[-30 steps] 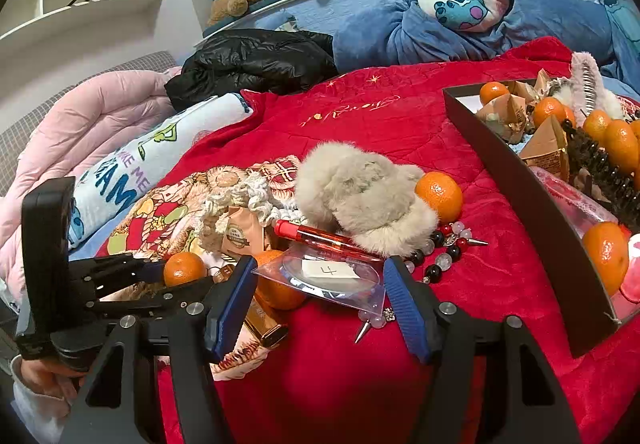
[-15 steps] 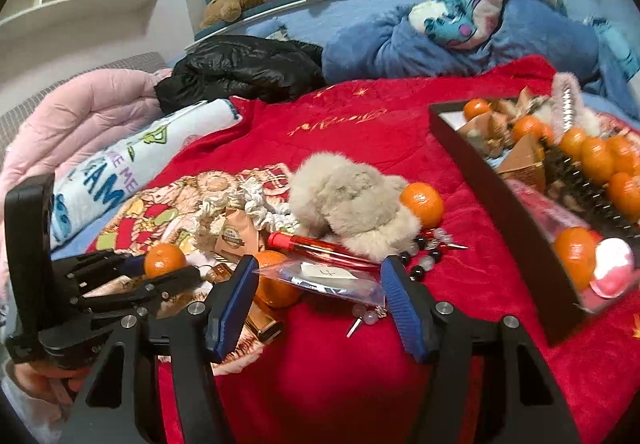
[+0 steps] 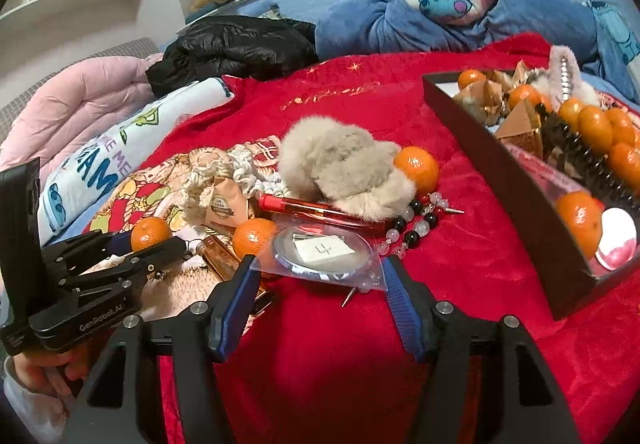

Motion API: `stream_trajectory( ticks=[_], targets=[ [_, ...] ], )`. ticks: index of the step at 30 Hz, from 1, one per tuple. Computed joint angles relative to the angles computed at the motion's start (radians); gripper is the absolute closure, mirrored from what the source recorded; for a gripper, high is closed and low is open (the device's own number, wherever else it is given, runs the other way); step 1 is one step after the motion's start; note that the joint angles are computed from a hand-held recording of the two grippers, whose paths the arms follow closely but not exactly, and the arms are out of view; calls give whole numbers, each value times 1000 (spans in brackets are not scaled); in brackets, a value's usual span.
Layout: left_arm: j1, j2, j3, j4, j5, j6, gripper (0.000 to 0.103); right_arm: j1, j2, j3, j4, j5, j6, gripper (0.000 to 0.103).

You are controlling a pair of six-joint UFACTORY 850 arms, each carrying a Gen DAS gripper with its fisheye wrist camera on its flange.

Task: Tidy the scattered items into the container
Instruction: 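Lift the orange with the left gripper while the right gripper grasps the clear bead bag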

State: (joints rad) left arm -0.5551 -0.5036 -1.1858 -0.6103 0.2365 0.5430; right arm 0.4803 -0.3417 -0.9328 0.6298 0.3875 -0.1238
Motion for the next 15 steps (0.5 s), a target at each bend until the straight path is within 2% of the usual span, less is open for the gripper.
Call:
stream_trajectory(
  ticks=[3, 5, 9, 15],
  targets=[
    [3, 4, 7, 47, 6, -53, 64, -9, -10, -10, -31, -16, 36, 41],
    [6, 5, 9, 83, 5, -92, 64, -4, -1, 5, -66, 13, 67, 41],
    [6, 3, 7, 60, 5, -75, 64, 1, 19, 35, -75, 68, 100, 41],
    [15, 3, 9, 169, -3, -192, 64, 0, 19, 23, -80, 64, 109, 37]
  ],
)
